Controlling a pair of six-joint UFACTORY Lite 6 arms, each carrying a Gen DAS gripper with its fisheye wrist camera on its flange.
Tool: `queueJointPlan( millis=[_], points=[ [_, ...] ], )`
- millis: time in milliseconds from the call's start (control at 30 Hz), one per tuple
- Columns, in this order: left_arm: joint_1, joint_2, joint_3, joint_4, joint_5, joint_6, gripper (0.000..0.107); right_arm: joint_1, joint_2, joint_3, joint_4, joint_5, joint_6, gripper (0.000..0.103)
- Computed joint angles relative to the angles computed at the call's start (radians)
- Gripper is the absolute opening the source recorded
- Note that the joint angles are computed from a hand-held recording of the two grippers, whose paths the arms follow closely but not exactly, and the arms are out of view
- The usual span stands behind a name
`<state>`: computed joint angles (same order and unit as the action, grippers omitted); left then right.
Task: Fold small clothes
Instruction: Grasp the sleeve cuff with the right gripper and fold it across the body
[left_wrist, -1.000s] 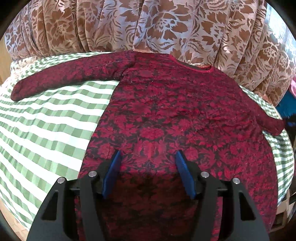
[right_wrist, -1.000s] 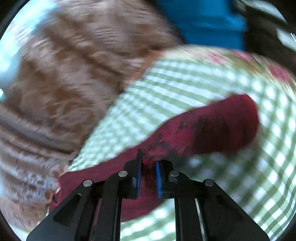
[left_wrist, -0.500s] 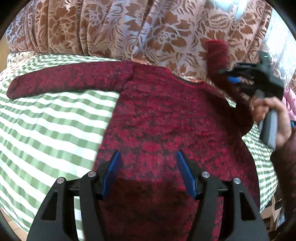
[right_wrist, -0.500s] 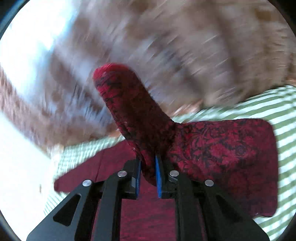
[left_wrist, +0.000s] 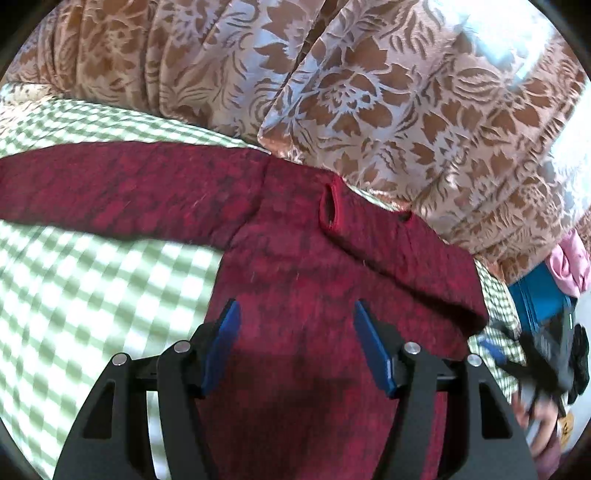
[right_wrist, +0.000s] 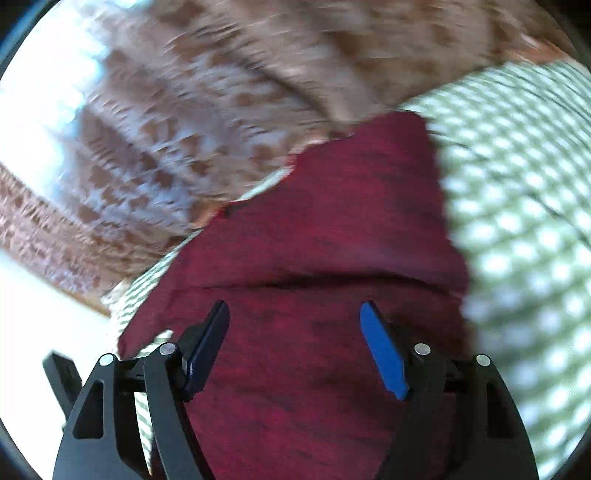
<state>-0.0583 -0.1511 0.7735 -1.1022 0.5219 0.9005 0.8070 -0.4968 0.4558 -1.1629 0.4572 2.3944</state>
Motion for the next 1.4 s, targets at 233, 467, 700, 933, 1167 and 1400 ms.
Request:
queueJointPlan(
  millis=[233,467,700,933,1167,1400],
  points=[
    [-0.109,0.424,0.398,0.054,-0.035,-0.152,0.065,0.103,-0.383,-0.231,0.178,0.232,-0.03,0.072],
    [-0.202,0.681,0.708,0.289,-0.046,-0.377,0.03,-0.035,-0.384,-0.192,0.133,0.131,-0.113,0.072],
    [-0.182,0.508,0.556,0.207,-0.126,-0.27,0.01,-0.292,0.031,0.019,-0.188,-0.162,0.033,0.072],
    [-0.108,0.417,0.41,0.272,-0.171,-0.27,0.01,-0.353,0.499,0.298,-0.283,-0.179,0.02,0.072],
    [-0.116,0.408,0.298,0.254,-0.254,-0.232,0.011,-0.237,0.778,0.502,-0.195,0.026,-0.206,0.1],
    [-0.007,0.314,0.235,0.151,-0.167,-0.146,0.045,-0.232,0.834,0.596,-0.011,0.082,-0.422,0.1]
  ],
)
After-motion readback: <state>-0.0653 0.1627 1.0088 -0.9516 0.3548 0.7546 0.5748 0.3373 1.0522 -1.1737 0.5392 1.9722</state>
